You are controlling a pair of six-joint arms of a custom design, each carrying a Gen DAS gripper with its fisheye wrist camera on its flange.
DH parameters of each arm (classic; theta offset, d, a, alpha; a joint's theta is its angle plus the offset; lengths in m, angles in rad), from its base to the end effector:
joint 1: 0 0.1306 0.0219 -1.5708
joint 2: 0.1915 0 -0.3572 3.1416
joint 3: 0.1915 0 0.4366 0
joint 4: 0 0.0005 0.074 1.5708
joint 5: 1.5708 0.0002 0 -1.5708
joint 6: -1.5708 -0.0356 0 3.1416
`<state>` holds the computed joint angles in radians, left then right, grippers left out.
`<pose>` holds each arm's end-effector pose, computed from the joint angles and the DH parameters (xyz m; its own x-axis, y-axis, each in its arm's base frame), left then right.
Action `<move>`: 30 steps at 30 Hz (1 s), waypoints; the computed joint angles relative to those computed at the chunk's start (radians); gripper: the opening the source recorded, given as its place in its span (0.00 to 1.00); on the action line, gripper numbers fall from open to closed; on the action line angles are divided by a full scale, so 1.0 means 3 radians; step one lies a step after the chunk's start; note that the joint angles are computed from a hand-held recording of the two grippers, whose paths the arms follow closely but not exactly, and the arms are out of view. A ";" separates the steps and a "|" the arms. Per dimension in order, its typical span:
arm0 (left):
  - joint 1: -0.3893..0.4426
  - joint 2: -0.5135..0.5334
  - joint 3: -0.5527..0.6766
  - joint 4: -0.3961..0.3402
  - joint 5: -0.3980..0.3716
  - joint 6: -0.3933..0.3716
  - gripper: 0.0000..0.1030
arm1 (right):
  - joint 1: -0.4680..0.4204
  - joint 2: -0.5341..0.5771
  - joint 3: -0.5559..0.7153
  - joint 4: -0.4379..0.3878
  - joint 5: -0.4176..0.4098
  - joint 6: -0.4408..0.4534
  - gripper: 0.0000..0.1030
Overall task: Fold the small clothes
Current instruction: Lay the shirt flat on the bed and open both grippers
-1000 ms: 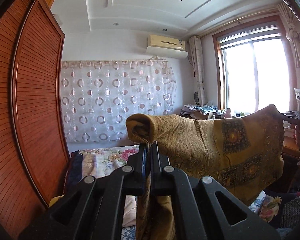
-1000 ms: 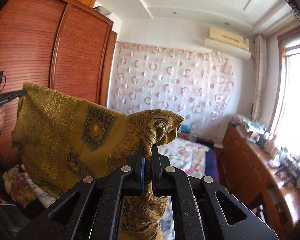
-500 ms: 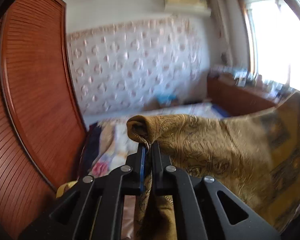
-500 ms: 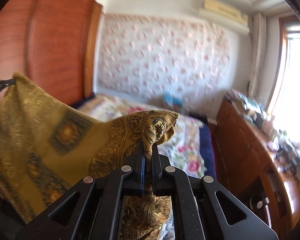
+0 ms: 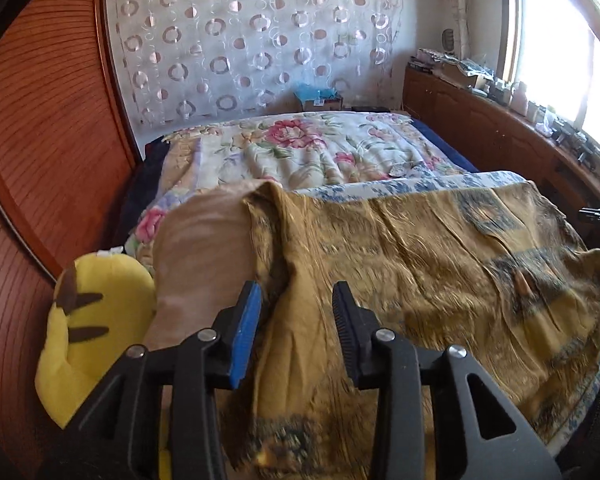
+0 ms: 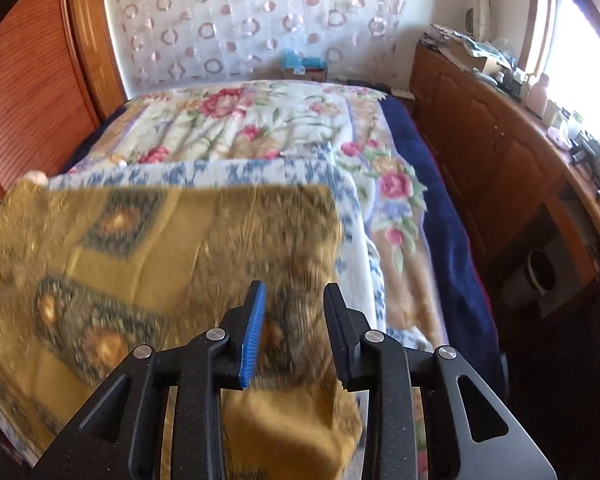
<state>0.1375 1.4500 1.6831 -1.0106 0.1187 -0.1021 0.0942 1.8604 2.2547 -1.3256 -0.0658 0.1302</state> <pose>0.5452 0.0707 0.5109 -0.6966 0.0058 -0.7174 0.0186 0.9998 -0.0100 0.6524 0.0635 0.5270 -0.7748 -0.2033 -0.5986 -0.2355 0.9715 -0.0252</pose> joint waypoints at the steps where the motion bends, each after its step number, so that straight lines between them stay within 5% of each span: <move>1: -0.0004 -0.0080 -0.0106 0.0022 0.0029 -0.0005 0.35 | -0.0002 -0.0129 -0.0205 0.0082 -0.0035 0.0005 0.30; 12: -0.0042 -0.0910 -0.1164 0.0113 0.0175 0.0150 0.35 | -0.0069 -0.1158 -0.1746 0.0705 -0.0143 0.0015 0.32; 26: 0.0081 -0.0932 -0.1224 0.0225 -0.0080 0.0087 0.38 | -0.0109 -0.1572 -0.2315 0.1114 0.0054 -0.0032 0.32; 30: 0.0147 -0.0867 -0.1209 0.0258 0.0000 0.0174 0.48 | -0.0159 -0.1650 -0.2380 0.1144 0.0074 -0.0020 0.34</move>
<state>0.1816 1.1898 1.3203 -0.9332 0.1188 -0.0500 0.0465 1.3654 1.5406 -0.9824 -0.0435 0.1241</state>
